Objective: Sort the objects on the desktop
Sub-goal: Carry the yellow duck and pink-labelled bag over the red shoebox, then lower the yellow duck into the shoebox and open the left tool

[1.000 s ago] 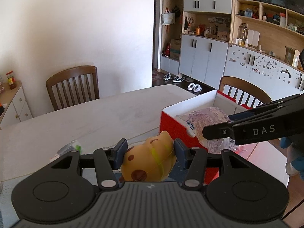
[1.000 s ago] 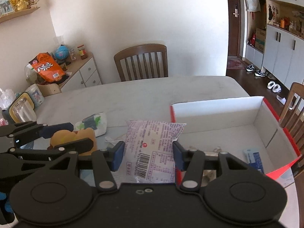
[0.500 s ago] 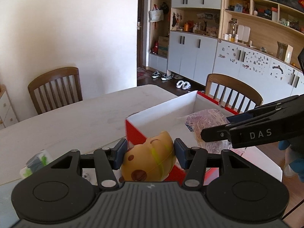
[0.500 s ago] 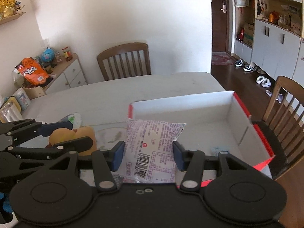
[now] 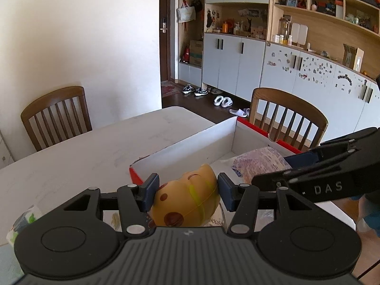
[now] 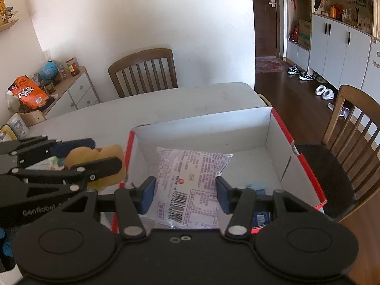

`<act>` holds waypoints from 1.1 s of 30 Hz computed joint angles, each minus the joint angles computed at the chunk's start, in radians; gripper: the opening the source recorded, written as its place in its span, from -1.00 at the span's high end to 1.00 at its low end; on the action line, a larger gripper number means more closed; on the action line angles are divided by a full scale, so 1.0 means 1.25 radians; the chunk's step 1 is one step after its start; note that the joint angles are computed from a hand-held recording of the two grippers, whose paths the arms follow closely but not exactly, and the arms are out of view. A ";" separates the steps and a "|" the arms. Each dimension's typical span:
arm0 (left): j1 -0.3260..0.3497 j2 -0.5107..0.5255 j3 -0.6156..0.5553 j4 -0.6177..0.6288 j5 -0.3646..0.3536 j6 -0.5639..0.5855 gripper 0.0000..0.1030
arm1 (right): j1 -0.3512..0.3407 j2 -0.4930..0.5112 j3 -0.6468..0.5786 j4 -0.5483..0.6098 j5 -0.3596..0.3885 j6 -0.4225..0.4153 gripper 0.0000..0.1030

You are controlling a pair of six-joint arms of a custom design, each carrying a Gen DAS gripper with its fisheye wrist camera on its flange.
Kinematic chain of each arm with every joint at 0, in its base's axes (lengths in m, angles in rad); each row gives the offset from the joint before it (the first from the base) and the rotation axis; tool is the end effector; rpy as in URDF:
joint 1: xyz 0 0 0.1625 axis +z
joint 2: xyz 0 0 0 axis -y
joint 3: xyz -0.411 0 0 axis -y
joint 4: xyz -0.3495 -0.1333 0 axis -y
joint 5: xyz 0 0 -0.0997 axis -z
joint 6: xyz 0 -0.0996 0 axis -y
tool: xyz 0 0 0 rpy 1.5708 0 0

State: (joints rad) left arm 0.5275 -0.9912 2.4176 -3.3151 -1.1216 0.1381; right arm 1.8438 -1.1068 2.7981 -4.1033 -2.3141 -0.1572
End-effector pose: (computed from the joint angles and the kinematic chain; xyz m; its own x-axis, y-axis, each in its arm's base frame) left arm -0.2551 -0.3530 0.1065 -0.4523 0.7691 -0.4516 0.8915 0.3759 -0.2528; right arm 0.1344 -0.2355 0.2085 -0.8064 0.1832 0.5622 -0.3098 0.6789 -0.6656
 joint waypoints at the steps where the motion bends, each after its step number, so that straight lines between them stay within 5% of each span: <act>1: 0.002 0.010 -0.009 0.001 -0.001 0.004 -0.02 | -0.011 -0.004 0.002 -0.002 0.006 -0.008 -0.02; 14: 0.040 0.137 -0.134 0.044 -0.021 0.036 -0.03 | -0.140 -0.003 0.010 -0.056 0.067 -0.128 -0.02; 33: 0.089 0.263 -0.290 0.226 0.009 0.020 -0.03 | -0.248 0.073 -0.014 -0.060 0.130 -0.197 0.03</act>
State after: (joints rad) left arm 0.6390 -0.6628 2.0547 -3.0322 -1.1106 0.1626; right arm 1.5338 -1.0162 2.7809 -4.1778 -2.1511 -0.4040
